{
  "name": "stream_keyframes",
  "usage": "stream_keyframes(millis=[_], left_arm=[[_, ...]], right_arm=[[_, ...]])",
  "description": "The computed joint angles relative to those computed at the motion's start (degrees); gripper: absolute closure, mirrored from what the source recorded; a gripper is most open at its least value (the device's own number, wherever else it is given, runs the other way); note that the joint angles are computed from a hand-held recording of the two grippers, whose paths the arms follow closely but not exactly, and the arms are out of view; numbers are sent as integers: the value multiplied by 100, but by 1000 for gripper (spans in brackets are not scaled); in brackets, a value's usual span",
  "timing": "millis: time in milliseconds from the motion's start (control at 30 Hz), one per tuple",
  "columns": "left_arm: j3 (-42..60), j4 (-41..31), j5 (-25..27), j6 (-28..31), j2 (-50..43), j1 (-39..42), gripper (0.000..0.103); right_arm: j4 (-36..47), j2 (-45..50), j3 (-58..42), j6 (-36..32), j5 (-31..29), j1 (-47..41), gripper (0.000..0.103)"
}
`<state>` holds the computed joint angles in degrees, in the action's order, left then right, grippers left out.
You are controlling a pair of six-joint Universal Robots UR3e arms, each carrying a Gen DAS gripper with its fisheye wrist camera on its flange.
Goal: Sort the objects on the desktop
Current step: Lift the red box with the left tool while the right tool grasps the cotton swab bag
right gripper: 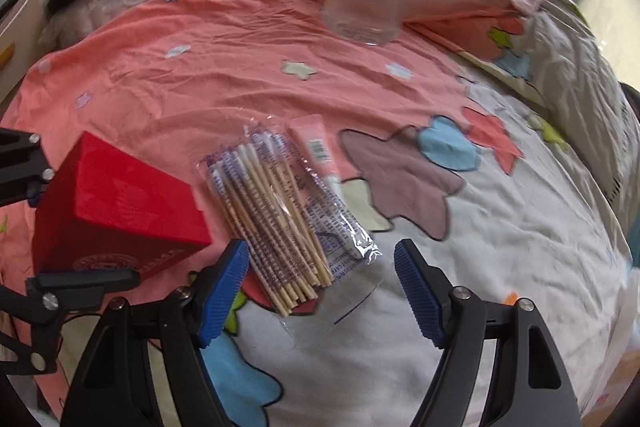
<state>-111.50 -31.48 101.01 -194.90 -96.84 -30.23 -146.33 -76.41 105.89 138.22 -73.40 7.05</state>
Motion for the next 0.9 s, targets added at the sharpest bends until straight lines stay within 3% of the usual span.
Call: stream_keyframes(millis=[467, 667, 767, 900], left_arm=[[-448, 132, -36, -59, 249, 61, 67], [-355, 135, -114, -48, 129, 141, 67], [-305, 211, -102, -80, 45, 169, 57], [-149, 218, -72, -122, -203, 228, 56]], right_arm=[[-9, -163, 41, -633, -132, 171, 31], [-300, 0, -46, -921, -598, 606, 31], [-321, 149, -152, -999, -662, 675, 31], [-54, 269, -366, -992, -457, 529, 31]])
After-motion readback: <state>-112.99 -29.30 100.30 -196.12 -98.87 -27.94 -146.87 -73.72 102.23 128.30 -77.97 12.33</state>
